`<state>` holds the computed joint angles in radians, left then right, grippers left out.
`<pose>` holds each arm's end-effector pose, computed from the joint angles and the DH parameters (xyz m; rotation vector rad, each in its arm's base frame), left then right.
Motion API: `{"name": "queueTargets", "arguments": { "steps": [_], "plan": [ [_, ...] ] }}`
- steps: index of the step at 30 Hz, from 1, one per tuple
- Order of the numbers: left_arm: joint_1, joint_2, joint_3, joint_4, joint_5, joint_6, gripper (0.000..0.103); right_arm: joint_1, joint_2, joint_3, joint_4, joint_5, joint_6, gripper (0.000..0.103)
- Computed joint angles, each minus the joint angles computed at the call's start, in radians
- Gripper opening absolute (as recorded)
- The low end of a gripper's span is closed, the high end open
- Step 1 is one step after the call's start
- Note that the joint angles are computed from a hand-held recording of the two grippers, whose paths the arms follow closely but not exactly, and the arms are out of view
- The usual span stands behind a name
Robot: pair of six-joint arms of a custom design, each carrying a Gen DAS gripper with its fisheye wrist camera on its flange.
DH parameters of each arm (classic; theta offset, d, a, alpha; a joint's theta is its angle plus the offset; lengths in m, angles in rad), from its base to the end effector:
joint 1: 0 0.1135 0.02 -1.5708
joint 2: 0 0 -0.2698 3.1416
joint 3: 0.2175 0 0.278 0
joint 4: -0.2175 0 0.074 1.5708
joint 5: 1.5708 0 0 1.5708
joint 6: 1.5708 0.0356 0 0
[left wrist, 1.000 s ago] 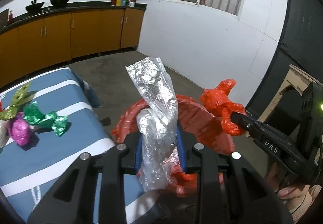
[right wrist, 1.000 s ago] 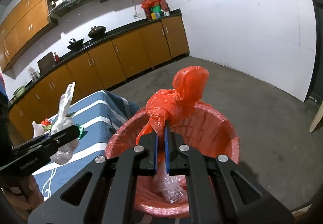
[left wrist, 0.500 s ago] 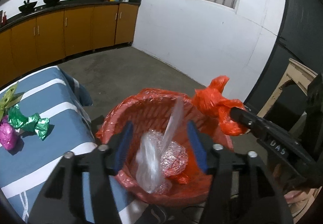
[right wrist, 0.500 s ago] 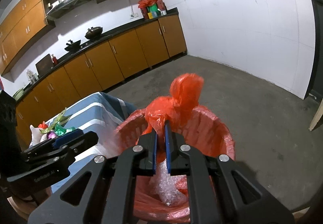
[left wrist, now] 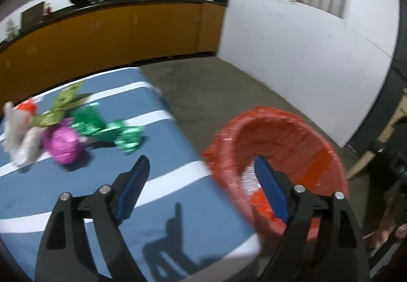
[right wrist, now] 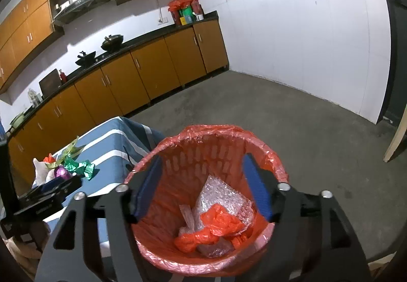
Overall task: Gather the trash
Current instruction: 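Carry the red bag and clear bag over the red basket and release both, then move both open tools back over the bags on the table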
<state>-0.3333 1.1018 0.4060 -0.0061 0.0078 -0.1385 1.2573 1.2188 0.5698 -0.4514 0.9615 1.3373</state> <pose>0.2159 -0.0750 0.1554 0.2264 2.2745 -0.2566 0.0963 0.2024 0.1664 0.3455 2.0833 0.1883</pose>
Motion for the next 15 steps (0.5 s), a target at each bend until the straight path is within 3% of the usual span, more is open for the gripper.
{"name": "queueTargets", "arguments": {
  "steps": [4,8,15],
  "plan": [
    [0.152,-0.086,-0.041,-0.054,0.007,0.076,0.093,-0.002,0.056,0.054,0.007,0.004,-0.037,0.081],
    [0.373,-0.14,-0.059,-0.096,0.081,0.185,0.096,-0.025,0.109,0.102,0.086,-0.025,-0.137,0.085],
    [0.793,-0.039,-0.015,-0.074,0.25,0.314,0.096,-0.063,0.267,0.235,0.264,-0.112,-0.322,0.085]
  ]
}}
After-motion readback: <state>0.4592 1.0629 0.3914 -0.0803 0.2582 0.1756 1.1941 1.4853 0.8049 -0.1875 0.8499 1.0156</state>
